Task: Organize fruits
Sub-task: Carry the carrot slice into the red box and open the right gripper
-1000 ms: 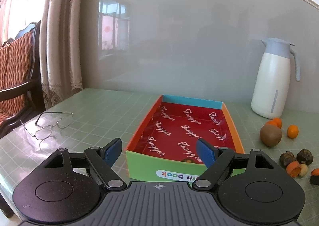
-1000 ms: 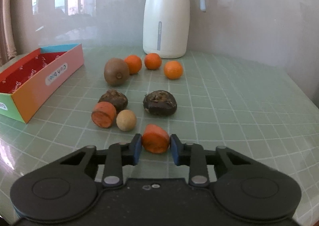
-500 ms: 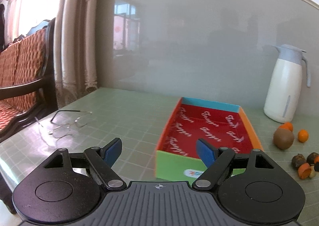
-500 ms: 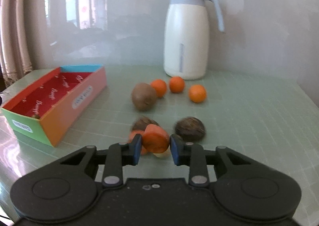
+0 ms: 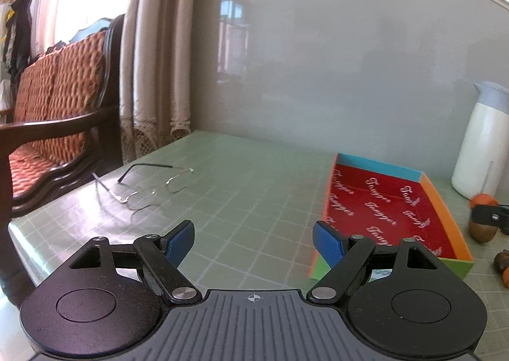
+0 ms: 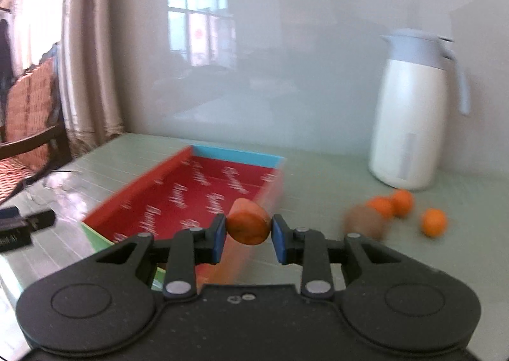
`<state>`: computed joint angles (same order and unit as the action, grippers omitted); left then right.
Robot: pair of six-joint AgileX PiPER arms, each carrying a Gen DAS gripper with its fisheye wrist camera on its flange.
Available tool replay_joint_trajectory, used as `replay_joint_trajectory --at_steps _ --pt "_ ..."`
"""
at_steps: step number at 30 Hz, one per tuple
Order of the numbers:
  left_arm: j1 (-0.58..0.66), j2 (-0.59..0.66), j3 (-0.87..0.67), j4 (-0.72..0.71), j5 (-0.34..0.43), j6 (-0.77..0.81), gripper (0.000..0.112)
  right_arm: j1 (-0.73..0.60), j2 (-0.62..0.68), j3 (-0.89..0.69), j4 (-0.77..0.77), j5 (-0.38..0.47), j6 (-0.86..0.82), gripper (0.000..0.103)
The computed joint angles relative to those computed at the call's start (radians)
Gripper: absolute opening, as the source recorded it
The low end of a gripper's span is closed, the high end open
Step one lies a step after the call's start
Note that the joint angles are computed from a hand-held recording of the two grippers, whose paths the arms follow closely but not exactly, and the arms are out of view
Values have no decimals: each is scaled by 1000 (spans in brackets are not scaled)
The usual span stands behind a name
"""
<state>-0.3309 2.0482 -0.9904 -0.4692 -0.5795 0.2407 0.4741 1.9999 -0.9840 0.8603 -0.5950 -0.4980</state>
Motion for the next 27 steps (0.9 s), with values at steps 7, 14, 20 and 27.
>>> replay_joint_trajectory --at_steps 7,14,20,27 --pt "26 8 -6 16 22 -33 81 53 110 -156 51 32 -123 80" --pt "-15 13 -20 24 17 -39 89 19 0 63 -39 -163 -11 86" --pt "-109 15 -25 -24 -40 26 102 -162 -167 249 22 -217 131 103" --pt "-216 32 -70 -74 -47 96 103 -393 -203 416 -87 -282 428 101"
